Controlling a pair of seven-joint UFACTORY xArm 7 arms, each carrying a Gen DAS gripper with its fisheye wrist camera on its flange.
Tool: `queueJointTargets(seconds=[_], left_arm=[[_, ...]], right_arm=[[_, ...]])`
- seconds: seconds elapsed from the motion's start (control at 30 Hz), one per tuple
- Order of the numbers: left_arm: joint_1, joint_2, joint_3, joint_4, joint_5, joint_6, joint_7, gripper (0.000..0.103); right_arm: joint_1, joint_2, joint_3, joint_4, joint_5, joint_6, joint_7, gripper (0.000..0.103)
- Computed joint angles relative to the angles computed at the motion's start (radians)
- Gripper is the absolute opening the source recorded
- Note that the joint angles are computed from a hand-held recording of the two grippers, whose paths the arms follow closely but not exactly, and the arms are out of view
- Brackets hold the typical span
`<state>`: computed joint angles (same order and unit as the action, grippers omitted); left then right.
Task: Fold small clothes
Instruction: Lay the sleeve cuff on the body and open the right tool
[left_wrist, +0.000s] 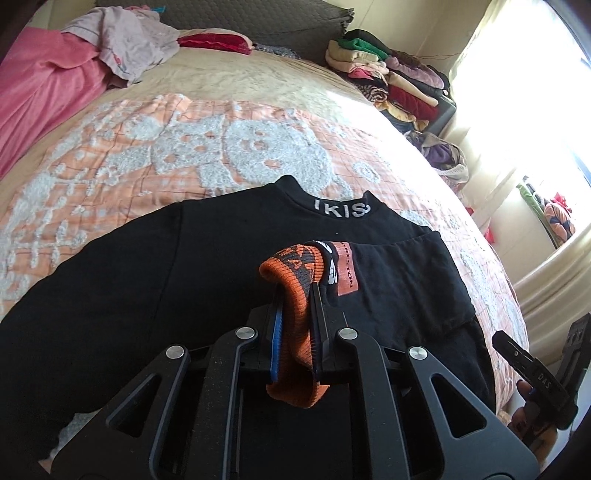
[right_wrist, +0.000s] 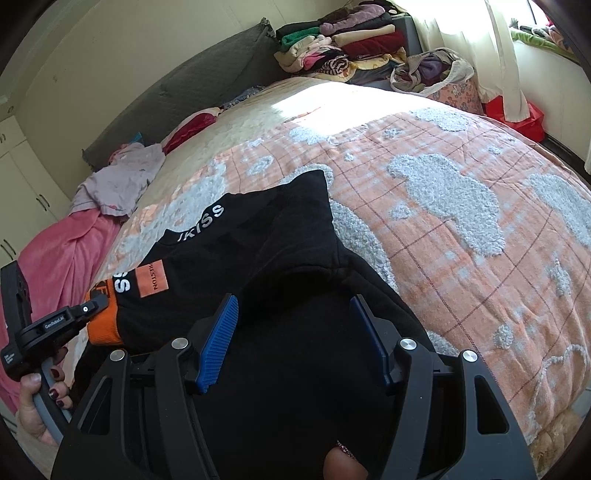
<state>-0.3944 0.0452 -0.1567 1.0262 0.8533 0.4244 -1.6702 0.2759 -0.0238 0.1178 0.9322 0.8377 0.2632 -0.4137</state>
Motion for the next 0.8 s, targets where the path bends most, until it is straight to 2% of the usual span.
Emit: queueJointTargets(seconds=[0.27,0.57,0.67,0.8], left_arm=[[0.017,-0.015,-0.002,-0.031,-0.06,0.0,0.038,0.008],[0.024,-0.059,-0.02,-0.039,-0.031,0.059,0.032,0.01],[0.029,-0.074,-0.032,-0.037,-0.023,0.077,0.035,0.01],[0.031,-0.075,-0.046,-0.034,-0.038,0.078,0.061,0.016]], right_arm=[[-0.002,0.005,0.002,0.004,-0.014,0.005,0.006,0.061],[0.001,-0.007,0.001,0.002,-0.014,-0.007,-0.013,0.066],[-0.001,-0.006,0.0,0.002,-0.053,-0.011,0.025,0.066],[-0.001,-0.005,0.0,0.002,-0.11,-0.032,0.058,0.066]])
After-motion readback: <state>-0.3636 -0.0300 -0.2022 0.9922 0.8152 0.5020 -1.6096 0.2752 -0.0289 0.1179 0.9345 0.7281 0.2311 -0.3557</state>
